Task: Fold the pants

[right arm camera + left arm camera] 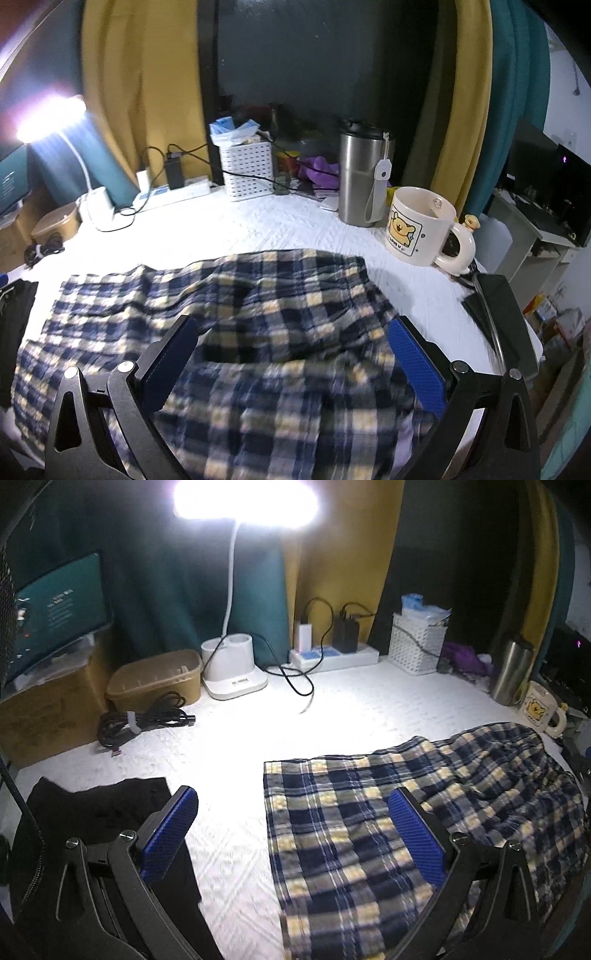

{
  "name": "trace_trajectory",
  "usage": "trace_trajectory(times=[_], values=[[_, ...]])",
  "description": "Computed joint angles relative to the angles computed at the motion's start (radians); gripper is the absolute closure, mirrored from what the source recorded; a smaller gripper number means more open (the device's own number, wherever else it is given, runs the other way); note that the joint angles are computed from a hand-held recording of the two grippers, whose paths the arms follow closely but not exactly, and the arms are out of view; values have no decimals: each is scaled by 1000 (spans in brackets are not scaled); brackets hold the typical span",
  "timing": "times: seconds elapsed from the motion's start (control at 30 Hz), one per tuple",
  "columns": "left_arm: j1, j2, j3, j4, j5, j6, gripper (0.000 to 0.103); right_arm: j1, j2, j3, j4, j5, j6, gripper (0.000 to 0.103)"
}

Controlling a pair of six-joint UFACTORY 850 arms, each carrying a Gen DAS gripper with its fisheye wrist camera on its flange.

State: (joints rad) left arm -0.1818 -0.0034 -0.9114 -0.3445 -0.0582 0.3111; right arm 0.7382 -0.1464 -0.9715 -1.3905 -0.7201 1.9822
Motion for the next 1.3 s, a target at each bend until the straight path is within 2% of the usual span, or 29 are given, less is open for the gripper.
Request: trace_trajectory(times=[0.1,0.27,0.47,0.57,0.63,0.73,0.83,0.93,1.0,1.03,1.07,1.1,1.13,1.17,1.23,1.3], values=[[12,-62,-61,58,-45,-43,1,-51,-11,-18,-8,38,-24,0],[30,-175,-165,41,-131,-5,1,-132,-30,-39,-31,101,-45,0],[38,-272,-241,66,-220,-10,2,-236,-76,-66,-4,240,-111,0],[40,-298,-258,16,-254,41,10,-272,-101,-81,24,299,-158,1],[41,-316,-270,-28,-279,92,12,-299,-120,-91,59,345,-196,2],[21,-314,-257,73,-239,32,12,-325,-160,-114,176,389,-310,15],[18,-306,-240,44,-211,62,15,-324,-181,-127,202,389,-354,16],[11,-294,-224,-19,-179,129,35,-317,-193,-140,221,374,-387,16],[3,-287,-216,-83,-178,208,61,-311,-195,-143,210,368,-387,23],[-1,-283,-212,-108,-177,241,67,-310,-195,-142,193,375,-376,33],[-4,-279,-207,-150,-178,291,80,-305,-194,-138,175,374,-366,46],[-8,-275,-202,-174,-176,321,94,-302,-193,-136,160,370,-356,52],[-11,-274,-200,-172,-171,322,97,-298,-191,-133,144,368,-345,67],[-12,-271,-196,-185,-170,333,99,-298,-189,-130,130,376,-338,76],[2,-263,-192,-294,-177,420,101,-288,-187,-129,115,368,-333,77],[10,-250,-184,-354,-152,463,102,-273,-183,-129,72,347,-294,78]])
